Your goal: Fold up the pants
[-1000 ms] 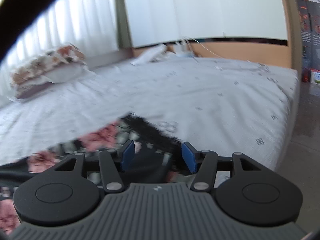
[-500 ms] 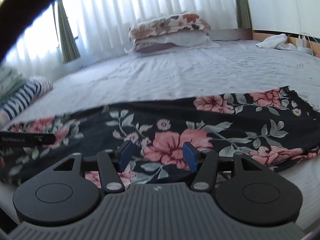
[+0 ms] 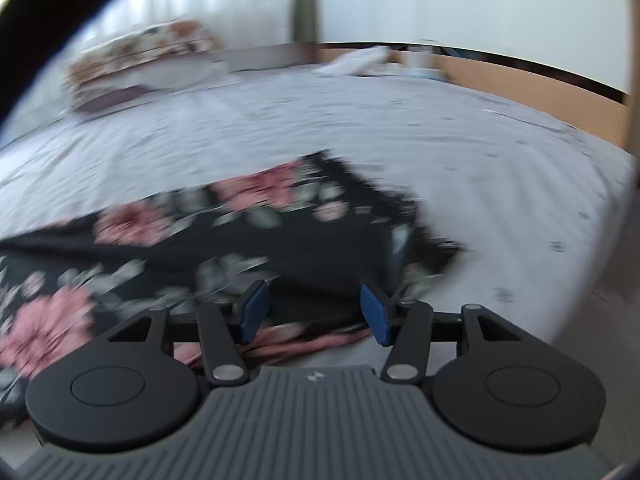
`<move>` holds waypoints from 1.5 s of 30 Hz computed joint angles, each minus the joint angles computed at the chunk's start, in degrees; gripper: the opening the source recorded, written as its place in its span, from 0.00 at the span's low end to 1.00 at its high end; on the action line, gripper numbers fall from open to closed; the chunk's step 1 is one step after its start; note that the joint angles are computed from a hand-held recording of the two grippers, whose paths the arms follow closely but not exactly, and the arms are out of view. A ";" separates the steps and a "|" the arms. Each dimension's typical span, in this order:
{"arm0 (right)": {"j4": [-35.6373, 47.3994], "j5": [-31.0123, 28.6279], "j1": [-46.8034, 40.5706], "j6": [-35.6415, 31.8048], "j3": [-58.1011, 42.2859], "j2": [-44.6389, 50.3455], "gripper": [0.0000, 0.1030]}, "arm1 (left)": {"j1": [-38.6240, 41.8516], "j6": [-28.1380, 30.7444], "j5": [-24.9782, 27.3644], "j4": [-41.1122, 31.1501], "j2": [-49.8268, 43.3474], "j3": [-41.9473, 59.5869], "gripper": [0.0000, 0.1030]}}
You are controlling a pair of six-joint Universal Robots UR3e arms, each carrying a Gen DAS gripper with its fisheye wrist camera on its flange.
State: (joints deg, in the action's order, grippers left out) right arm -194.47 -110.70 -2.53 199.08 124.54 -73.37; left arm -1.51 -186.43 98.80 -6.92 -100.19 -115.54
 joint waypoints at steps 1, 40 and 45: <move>1.00 -2.07 -0.42 2.51 -0.24 -0.38 0.64 | 0.24 -0.23 0.14 -0.14 0.12 -0.07 0.71; 0.46 11.49 -13.46 18.57 -2.94 2.96 0.11 | 4.90 -0.71 -1.85 -0.26 3.40 -3.73 0.77; -1.43 19.23 -18.20 20.63 0.88 -0.44 0.08 | 5.63 -1.49 -0.62 -1.40 4.06 -3.77 0.76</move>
